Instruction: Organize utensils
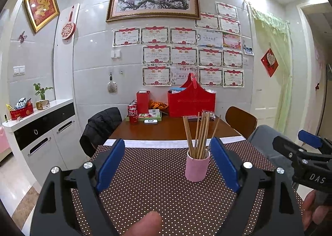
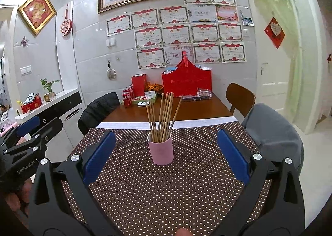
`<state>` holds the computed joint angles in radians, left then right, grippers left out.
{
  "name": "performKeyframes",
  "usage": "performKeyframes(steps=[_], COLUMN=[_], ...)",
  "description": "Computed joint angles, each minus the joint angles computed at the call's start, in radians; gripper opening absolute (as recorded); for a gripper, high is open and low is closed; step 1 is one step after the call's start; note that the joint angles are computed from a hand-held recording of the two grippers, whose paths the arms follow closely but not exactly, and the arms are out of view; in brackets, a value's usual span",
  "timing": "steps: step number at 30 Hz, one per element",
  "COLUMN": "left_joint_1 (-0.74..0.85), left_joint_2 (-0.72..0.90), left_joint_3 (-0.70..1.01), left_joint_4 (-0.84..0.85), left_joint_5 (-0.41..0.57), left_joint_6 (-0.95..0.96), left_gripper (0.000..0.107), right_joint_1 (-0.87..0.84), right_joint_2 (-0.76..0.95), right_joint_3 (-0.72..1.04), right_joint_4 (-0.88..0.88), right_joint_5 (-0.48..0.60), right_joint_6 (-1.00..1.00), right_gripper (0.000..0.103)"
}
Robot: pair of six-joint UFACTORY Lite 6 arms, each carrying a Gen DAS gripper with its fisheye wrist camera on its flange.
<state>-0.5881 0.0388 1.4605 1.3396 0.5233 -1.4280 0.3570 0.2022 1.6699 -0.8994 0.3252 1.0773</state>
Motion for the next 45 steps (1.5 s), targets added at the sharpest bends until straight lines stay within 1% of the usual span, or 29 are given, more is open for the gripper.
performKeyframes(steps=[11, 30, 40, 45], left_joint_1=[0.000, -0.002, -0.002, 0.012], left_joint_2=[0.005, 0.000, -0.010, -0.019], left_joint_3=[0.017, 0.016, 0.017, 0.018], left_joint_4=[-0.018, 0.000, -0.012, -0.026], left_joint_5=[-0.010, -0.016, -0.018, -0.033], left_joint_6=[0.007, -0.005, 0.011, 0.030], left_gripper=[0.084, 0.084, 0.084, 0.084], right_joint_1=[-0.001, -0.009, -0.008, -0.009], right_joint_2=[-0.005, 0.000, 0.000, 0.001], right_joint_3=[-0.006, 0.006, 0.008, 0.012], right_joint_4=[-0.028, -0.013, -0.012, -0.002], right_joint_5=[0.007, 0.009, 0.010, 0.007], right_joint_6=[0.024, 0.004, 0.001, -0.008], right_gripper=[0.097, 0.097, 0.097, 0.097])
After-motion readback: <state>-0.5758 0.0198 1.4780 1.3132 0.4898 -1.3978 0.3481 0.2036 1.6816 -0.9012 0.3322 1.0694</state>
